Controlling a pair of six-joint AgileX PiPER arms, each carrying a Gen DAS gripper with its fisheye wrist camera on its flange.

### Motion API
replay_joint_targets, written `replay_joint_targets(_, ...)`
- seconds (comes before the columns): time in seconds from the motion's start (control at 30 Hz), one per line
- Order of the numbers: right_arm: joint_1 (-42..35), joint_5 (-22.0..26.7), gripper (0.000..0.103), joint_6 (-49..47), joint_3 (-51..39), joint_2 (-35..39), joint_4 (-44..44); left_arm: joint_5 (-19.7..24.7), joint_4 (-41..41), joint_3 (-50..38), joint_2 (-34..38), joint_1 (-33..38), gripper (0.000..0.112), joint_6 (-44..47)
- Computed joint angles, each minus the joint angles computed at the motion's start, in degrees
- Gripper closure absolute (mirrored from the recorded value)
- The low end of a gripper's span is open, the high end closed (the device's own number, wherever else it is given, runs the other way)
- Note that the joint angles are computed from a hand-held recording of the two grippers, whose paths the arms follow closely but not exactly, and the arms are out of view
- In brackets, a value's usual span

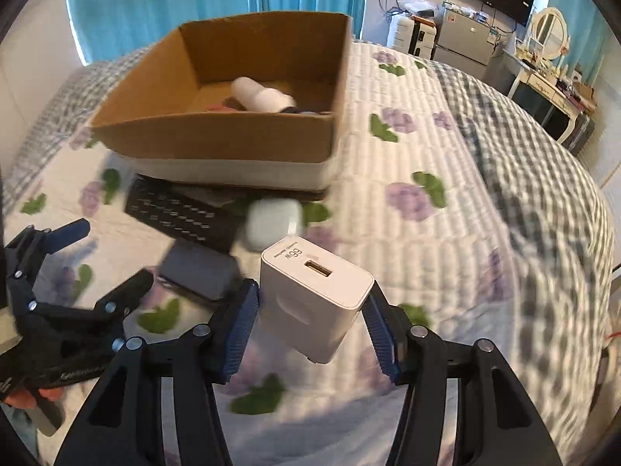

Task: Organize rigid objects
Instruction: 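Grasp the white cube charger with the right gripper while the left grasps the grey charger, then carry both chargers over the box and open both grippers to drop them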

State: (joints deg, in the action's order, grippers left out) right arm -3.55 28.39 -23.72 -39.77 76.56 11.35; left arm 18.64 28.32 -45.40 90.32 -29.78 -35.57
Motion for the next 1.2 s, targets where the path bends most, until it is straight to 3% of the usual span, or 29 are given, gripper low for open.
replay_joint_targets(0.17, -1.9, -0.2, 0.049, -6.0, -1.6, 5.2, 1.3, 0.3, -7.7, -3.0, 3.5, -2.9, 0.014, 5.2)
replay_joint_targets(0.4, -5.5, -0.9, 0.049, -16.7, -2.2, 8.9, 10.5, 2.5, 1.6, -7.9, 10.1, -6.4, 0.016, -4.7)
replay_joint_targets(0.53, -6.3, -1.3, 0.049, -19.0, -1.4, 8.7, 12.6, 0.0, -8.4, -7.9, 10.3, -4.6, 0.040, 5.3)
replay_joint_targets(0.7, -5.4, -2.3, 0.049, -18.4, -0.6, 7.7, 12.1, 1.4, -4.0, -6.8, 8.0, -5.8, 0.041, 2.0)
replay_joint_targets(0.93, -5.8, -0.9, 0.050, -19.9, 0.1, 3.5, 14.3, 2.7, -7.2, -3.5, -1.0, -3.8, 0.041, 5.0)
replay_joint_targets(1.1, -4.5, 0.9, 0.050, -16.6, 0.0, -0.9, 11.9, 3.9, -12.7, -1.8, -8.5, -0.2, 0.041, 12.5)
replay_joint_targets(1.2, -3.5, 3.1, 0.050, -13.7, -1.1, -4.1, 10.2, 5.4, -12.7, -3.2, -10.8, -0.2, 0.041, 12.5)
